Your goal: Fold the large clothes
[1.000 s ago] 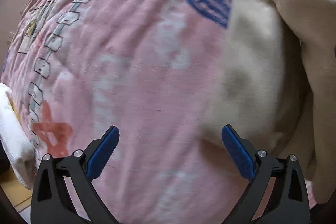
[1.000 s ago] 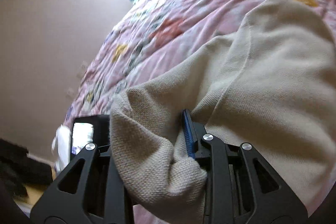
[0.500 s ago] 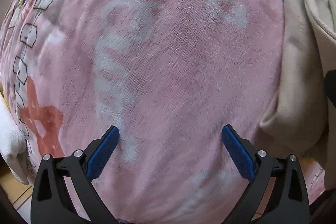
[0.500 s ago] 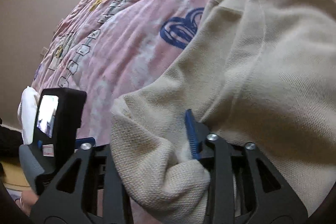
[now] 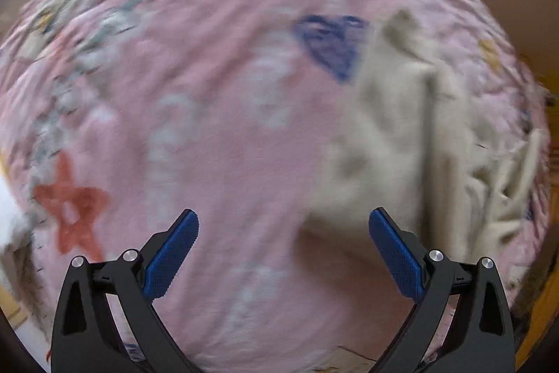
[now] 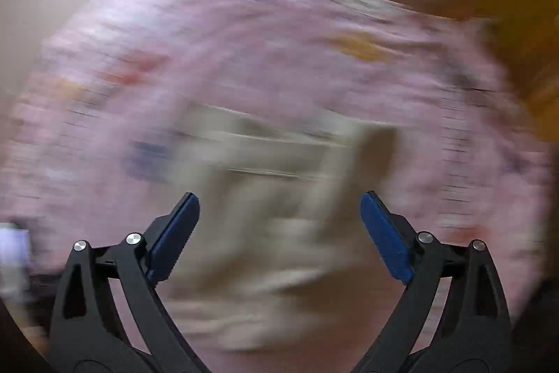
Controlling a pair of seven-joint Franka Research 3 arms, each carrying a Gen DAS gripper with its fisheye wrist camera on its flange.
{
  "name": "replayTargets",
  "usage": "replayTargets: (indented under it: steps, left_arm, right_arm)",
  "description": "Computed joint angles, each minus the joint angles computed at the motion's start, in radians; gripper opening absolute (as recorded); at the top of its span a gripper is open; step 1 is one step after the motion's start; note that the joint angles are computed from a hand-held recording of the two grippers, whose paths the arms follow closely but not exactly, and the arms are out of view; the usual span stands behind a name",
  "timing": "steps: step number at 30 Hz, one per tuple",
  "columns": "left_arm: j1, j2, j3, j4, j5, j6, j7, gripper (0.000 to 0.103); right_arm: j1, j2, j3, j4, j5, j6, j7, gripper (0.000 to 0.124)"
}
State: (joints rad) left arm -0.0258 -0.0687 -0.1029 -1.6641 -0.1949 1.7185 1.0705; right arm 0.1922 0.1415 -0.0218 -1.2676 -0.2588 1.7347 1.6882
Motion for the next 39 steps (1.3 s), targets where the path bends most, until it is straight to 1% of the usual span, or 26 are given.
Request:
replayTargets:
  steps: [1, 2, 3, 4, 5, 7, 8, 11, 13, 14, 15, 16, 17, 18, 19, 20, 21, 23, 24, 28, 31, 33, 35, 36, 38, 39]
  left_arm:
    - [-0.015, 0.019, -0.016, 0.001, -0.009, 0.015, -0.007, 0.095]
    - [-0.030, 0.041, -0.030, 0.025, -0.013, 0.025, 0.003, 0.095]
    - [-0.048, 0.054, -0.047, 0.060, -0.006, 0.009, -0.014, 0.095]
    - [-0.061, 0.070, -0.058, 0.082, -0.001, 0.004, -0.012, 0.095]
    - [-0.072, 0.083, -0.065, 0.097, -0.001, 0.003, -0.006, 0.095]
    - [-0.088, 0.098, -0.076, 0.118, 0.010, -0.009, 0.009, 0.095]
    - [-0.094, 0.095, -0.079, 0.107, 0.018, -0.009, 0.018, 0.095]
    - [-0.109, 0.093, -0.084, 0.089, 0.022, -0.026, 0.012, 0.095]
    - [-0.112, 0.091, -0.083, 0.070, 0.026, -0.026, 0.007, 0.095]
    - [-0.113, 0.093, -0.082, 0.068, 0.029, -0.030, 0.006, 0.095]
    - [-0.114, 0.096, -0.082, 0.064, 0.034, -0.028, 0.005, 0.095]
    - [-0.115, 0.098, -0.082, 0.060, 0.037, -0.029, 0.003, 0.095]
    - [-0.114, 0.099, -0.080, 0.054, 0.034, -0.028, 0.008, 0.095]
    - [-0.113, 0.107, -0.079, 0.050, 0.025, -0.027, 0.011, 0.095]
    - [-0.112, 0.112, -0.079, 0.049, 0.018, -0.027, 0.012, 0.095]
    - [-0.111, 0.113, -0.079, 0.048, 0.012, -0.028, 0.013, 0.095]
    - [-0.110, 0.116, -0.079, 0.046, 0.006, -0.030, 0.018, 0.095]
    - [-0.109, 0.115, -0.079, 0.044, 0.001, -0.030, 0.026, 0.095]
    - [-0.109, 0.110, -0.080, 0.041, 0.008, -0.028, 0.028, 0.095]
    - [-0.104, 0.098, -0.074, 0.014, 0.017, -0.014, 0.029, 0.095]
    - [-0.093, 0.067, -0.062, -0.030, 0.062, 0.006, -0.001, 0.095]
    - [-0.081, 0.057, -0.051, -0.053, 0.087, 0.006, -0.023, 0.095]
    - [-0.066, 0.056, -0.039, -0.072, 0.067, 0.005, -0.025, 0.095]
    - [-0.056, 0.050, -0.032, -0.088, 0.057, 0.011, -0.035, 0.095]
    - [-0.044, 0.041, -0.025, -0.102, 0.063, 0.016, -0.048, 0.095]
    - [-0.038, 0.036, -0.023, -0.107, 0.072, 0.022, -0.052, 0.095]
  right_arm:
    - [-0.008, 0.027, -0.017, -0.006, -0.040, -0.041, 0.018, 0.091]
    - [-0.021, 0.032, -0.032, -0.038, -0.051, -0.046, 0.038, 0.091]
    - [-0.029, 0.040, -0.039, -0.048, -0.058, -0.060, 0.058, 0.091]
    - [-0.054, 0.039, -0.052, -0.069, -0.002, -0.072, 0.101, 0.091]
    - [-0.078, 0.030, -0.054, -0.090, 0.069, -0.064, 0.119, 0.091]
    - [-0.107, 0.001, -0.057, -0.149, 0.158, -0.030, 0.172, 0.091]
    - [-0.117, -0.005, -0.055, -0.163, 0.198, -0.019, 0.188, 0.091]
    - [-0.129, 0.031, -0.046, -0.137, 0.252, -0.034, 0.203, 0.091]
    - [-0.143, 0.075, -0.041, -0.077, 0.318, -0.069, 0.178, 0.091]
    - [-0.141, 0.085, -0.040, -0.062, 0.317, -0.071, 0.167, 0.091]
    - [-0.131, 0.095, -0.039, -0.046, 0.284, -0.082, 0.157, 0.091]
    - [-0.111, 0.113, -0.038, -0.022, 0.220, -0.106, 0.137, 0.085]
    - [-0.089, 0.125, -0.040, -0.012, 0.151, -0.122, 0.124, 0.060]
    - [-0.082, 0.136, -0.043, -0.003, 0.128, -0.138, 0.118, 0.048]
    - [-0.086, 0.142, -0.044, -0.005, 0.142, -0.145, 0.112, 0.041]
    - [-0.090, 0.147, -0.044, -0.006, 0.153, -0.150, 0.093, 0.036]
    - [-0.090, 0.140, -0.045, -0.019, 0.154, -0.143, 0.081, 0.035]
    - [-0.105, 0.106, -0.044, -0.065, 0.203, -0.099, 0.068, 0.026]
    - [-0.112, 0.090, -0.044, -0.080, 0.224, -0.084, 0.057, 0.025]
    - [-0.131, -0.026, -0.024, -0.198, 0.361, 0.043, -0.044, 0.020]
    - [-0.107, -0.089, 0.001, -0.236, 0.374, 0.091, -0.132, 0.019]
    - [-0.090, -0.093, 0.014, -0.220, 0.401, 0.087, -0.172, 0.018]
    - [-0.075, -0.061, 0.024, -0.164, 0.461, 0.060, -0.191, 0.015]
    - [-0.065, -0.046, 0.030, -0.140, 0.466, 0.057, -0.195, 0.015]
    - [-0.030, 0.007, 0.047, -0.072, 0.434, 0.043, -0.204, 0.015]
    - [-0.020, 0.033, 0.049, -0.041, 0.425, 0.023, -0.203, 0.015]
